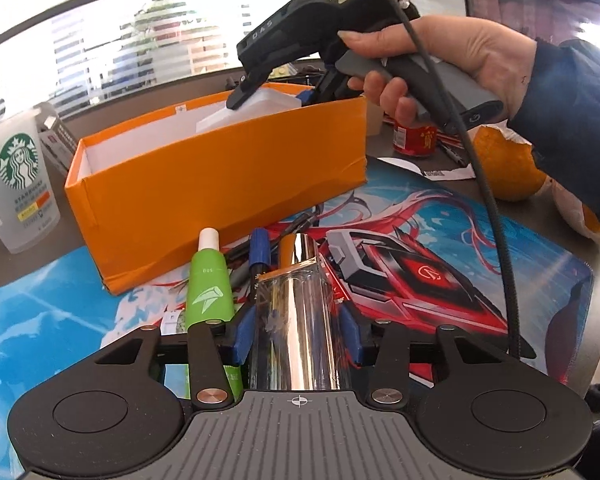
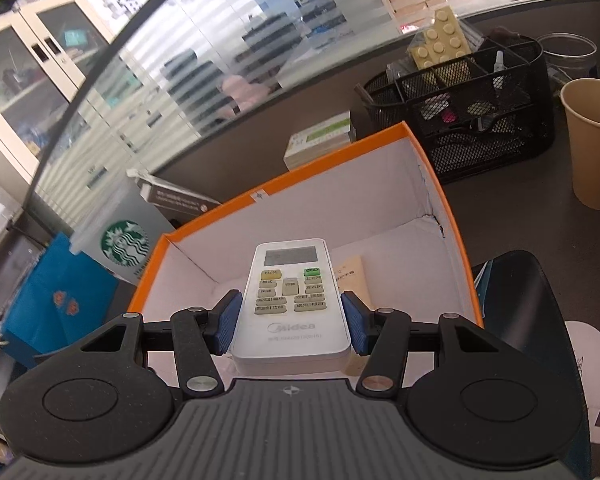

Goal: Organize rigid objects
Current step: 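Carry the remote into the box with the right tool while the left tool grasps the silver perfume bottle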

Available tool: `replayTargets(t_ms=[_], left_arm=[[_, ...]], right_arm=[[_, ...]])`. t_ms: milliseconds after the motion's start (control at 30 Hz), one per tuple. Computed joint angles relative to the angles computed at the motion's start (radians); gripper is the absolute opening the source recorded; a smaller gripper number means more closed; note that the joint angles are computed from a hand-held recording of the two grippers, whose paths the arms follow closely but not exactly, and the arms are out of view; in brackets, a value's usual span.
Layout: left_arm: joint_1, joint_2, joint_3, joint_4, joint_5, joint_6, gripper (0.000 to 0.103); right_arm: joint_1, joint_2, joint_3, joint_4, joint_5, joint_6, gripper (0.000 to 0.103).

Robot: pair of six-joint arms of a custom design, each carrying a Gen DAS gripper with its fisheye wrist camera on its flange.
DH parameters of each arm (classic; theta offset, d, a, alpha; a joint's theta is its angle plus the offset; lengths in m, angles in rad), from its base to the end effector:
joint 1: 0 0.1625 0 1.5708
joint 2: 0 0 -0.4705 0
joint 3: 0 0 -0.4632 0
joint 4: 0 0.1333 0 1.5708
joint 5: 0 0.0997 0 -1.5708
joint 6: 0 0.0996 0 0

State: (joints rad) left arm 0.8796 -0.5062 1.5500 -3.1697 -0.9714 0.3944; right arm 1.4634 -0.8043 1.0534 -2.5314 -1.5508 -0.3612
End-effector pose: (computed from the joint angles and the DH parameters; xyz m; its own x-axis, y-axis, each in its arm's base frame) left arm -0.3465 -0.7160 -0.0271 -0.5541 0.5260 -0.6451 0.8174 0.4903 -0.3023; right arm 0.0363 -0.9250 0.3769 -0.9599 -0.1780 0.2166 -0.2758 0.7377 -0.6162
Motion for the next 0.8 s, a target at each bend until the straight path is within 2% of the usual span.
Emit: replayTargets(t_ms=[233, 467, 533, 567, 800], left_arm=[[-0.002, -0.005, -0.002, 0.026, 0.000, -0.019, 0.043], [-0.010, 0.019, -0.024, 0.025, 0.010, 0.022, 0.043], [-0.008, 0.021, -0.035, 0.063, 0.000, 0.008, 0.042], [-0.006, 0.022, -0.042, 0.089, -0.002, -0.007, 0.044], [-0.004, 0.031, -0.044, 0.062, -0.005, 0.018, 0.044]], right_arm=[[0.022, 0.040, -0.054, 0.032, -0.107, -0.057, 0.051], [0.054, 0.077, -0.074, -0.017, -0.262, -0.184, 0.051], [0.063, 0.089, -0.082, -0.036, -0.307, -0.227, 0.051], [0.066, 0.094, -0.086, -0.042, -0.321, -0.245, 0.051], [0.087, 0.115, -0.093, -0.063, -0.382, -0.344, 0.051]])
